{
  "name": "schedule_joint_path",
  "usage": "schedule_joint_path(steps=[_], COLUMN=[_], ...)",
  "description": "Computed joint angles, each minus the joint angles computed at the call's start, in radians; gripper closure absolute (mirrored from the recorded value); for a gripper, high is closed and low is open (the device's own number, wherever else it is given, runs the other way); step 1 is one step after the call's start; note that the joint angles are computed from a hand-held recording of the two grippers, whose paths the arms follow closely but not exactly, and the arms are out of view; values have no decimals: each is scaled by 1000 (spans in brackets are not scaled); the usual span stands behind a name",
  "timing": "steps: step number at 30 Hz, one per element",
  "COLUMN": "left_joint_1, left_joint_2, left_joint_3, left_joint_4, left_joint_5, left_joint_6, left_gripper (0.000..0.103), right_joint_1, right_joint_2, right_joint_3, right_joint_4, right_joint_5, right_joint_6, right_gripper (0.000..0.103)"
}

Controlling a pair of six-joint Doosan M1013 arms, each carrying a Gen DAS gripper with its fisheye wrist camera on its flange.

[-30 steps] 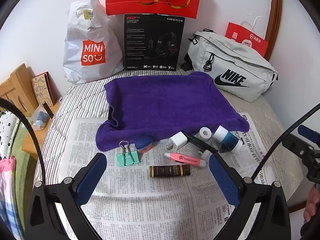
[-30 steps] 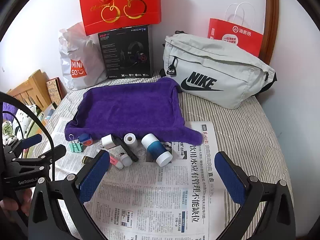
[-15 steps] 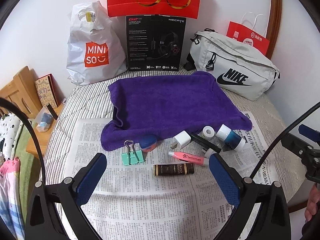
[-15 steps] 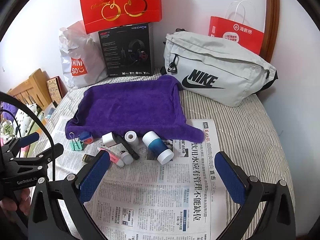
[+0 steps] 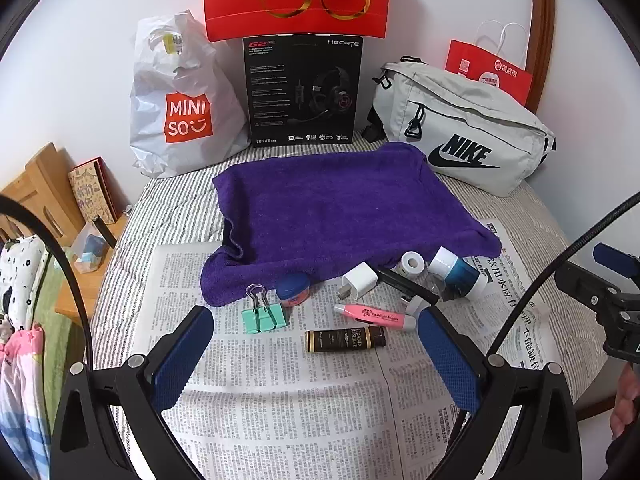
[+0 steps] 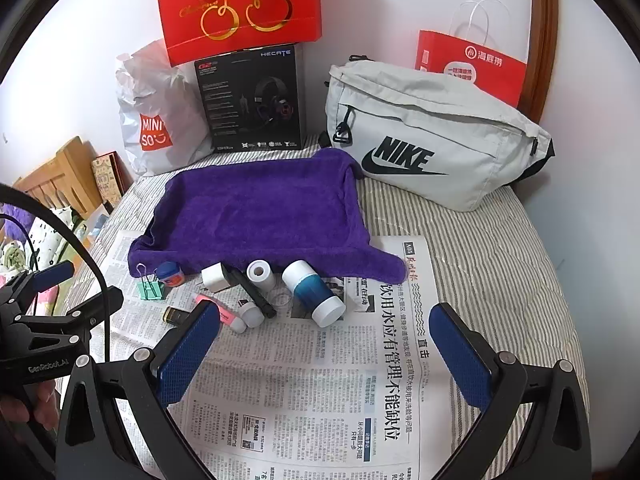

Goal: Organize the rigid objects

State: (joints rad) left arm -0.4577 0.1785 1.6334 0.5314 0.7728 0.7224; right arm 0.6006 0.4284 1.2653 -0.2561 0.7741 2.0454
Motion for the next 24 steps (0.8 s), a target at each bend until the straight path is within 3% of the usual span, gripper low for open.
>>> schedule_joint_path(steps=[24], left_joint_1=[-1], left_joint_2=[-1], left_joint_3=[-1], left_joint_4=[0], left_joint_5=[14], left_joint_6=[1], left_gripper=[0], right_joint_1=[3], right_joint_2=[0], right_joint_3=[0], right_joint_4=[-6], right_joint_5=[3], right_joint_6=[1], right_gripper=[0])
